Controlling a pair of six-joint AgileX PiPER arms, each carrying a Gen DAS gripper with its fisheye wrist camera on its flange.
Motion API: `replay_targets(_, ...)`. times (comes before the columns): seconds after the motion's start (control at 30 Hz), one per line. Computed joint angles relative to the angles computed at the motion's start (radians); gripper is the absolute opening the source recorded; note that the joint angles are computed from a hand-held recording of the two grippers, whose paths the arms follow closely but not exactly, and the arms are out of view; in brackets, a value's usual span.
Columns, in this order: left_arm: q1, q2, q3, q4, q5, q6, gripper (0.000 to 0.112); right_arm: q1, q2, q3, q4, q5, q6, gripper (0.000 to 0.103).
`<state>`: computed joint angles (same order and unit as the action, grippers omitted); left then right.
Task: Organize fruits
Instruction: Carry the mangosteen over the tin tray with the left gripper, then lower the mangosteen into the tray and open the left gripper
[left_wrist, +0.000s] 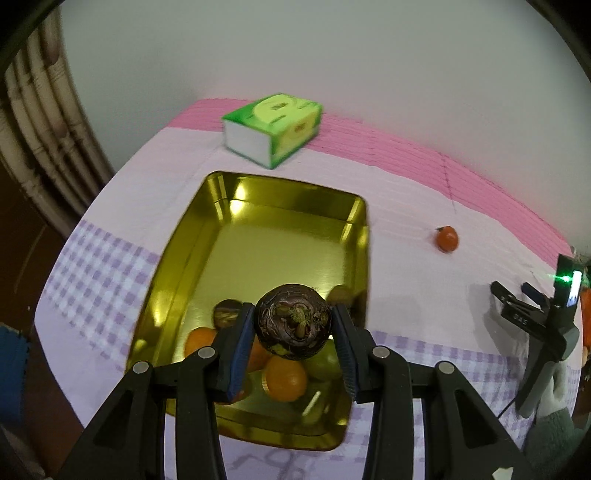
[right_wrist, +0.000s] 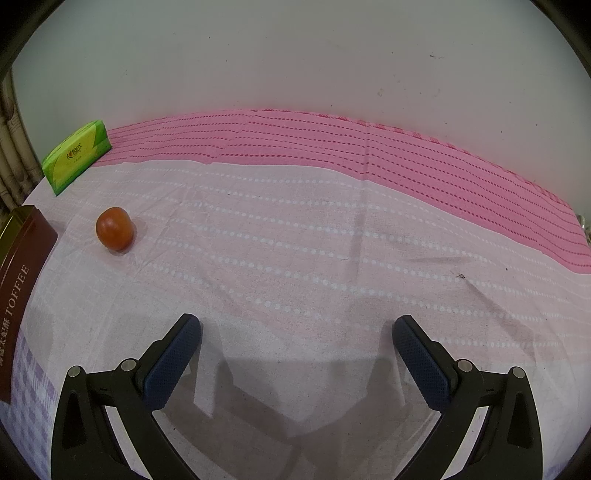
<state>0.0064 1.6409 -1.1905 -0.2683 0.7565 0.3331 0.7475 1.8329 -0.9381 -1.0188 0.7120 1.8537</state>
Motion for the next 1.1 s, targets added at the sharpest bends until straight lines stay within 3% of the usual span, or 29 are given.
replay_targets(0.4, 0.087, 0.024, 0.012, 0.007, 0.010, 0.026, 0.038, 0.000, 0.000, 0.000, 0.001, 0.000, -0.001, 0.103)
replay_targets(1.1, 0.056, 0.040, 0.107, 0.063, -0.037, 0.017, 0.038, 0.000, -0.001, 0.000, 0.002, 0.001, -0.002, 0.103)
